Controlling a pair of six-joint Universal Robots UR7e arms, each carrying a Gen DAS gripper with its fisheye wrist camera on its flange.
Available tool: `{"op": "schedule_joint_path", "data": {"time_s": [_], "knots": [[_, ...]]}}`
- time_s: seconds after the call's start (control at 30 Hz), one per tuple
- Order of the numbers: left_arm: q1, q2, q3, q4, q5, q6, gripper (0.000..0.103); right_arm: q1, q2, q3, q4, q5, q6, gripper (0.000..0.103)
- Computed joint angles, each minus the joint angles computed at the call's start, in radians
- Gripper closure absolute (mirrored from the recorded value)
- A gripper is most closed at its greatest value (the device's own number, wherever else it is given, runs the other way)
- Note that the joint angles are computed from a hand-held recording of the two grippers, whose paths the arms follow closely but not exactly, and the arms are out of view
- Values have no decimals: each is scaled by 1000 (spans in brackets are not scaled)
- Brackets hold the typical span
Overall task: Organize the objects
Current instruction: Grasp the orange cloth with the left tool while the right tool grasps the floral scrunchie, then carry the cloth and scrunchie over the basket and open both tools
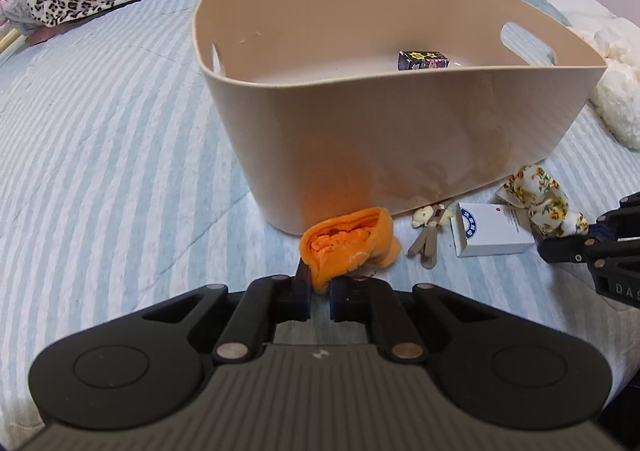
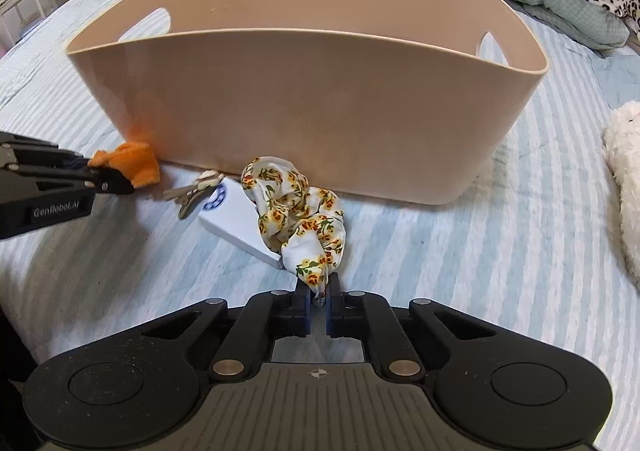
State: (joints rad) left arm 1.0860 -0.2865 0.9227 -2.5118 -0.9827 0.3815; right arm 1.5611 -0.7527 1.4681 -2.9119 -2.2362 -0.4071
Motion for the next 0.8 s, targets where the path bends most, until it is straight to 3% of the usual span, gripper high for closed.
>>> {"op": "schedule_joint_path", "data": {"time_s": [0.3, 0.43, 0.53, 0.8], "knots": [[-7, -59, 81, -61, -9, 5, 94, -3, -48, 50, -49, 1, -38, 98], [-18, -126, 208, -153, -23, 6, 94, 15, -45, 39, -80, 5, -39, 98], [-25, -143, 228, -187, -27, 11, 94, 24, -94, 109, -143, 16, -50, 98], [-50, -178, 241, -253, -50, 28, 94, 66, -115, 109, -274, 28, -77, 98]]}}
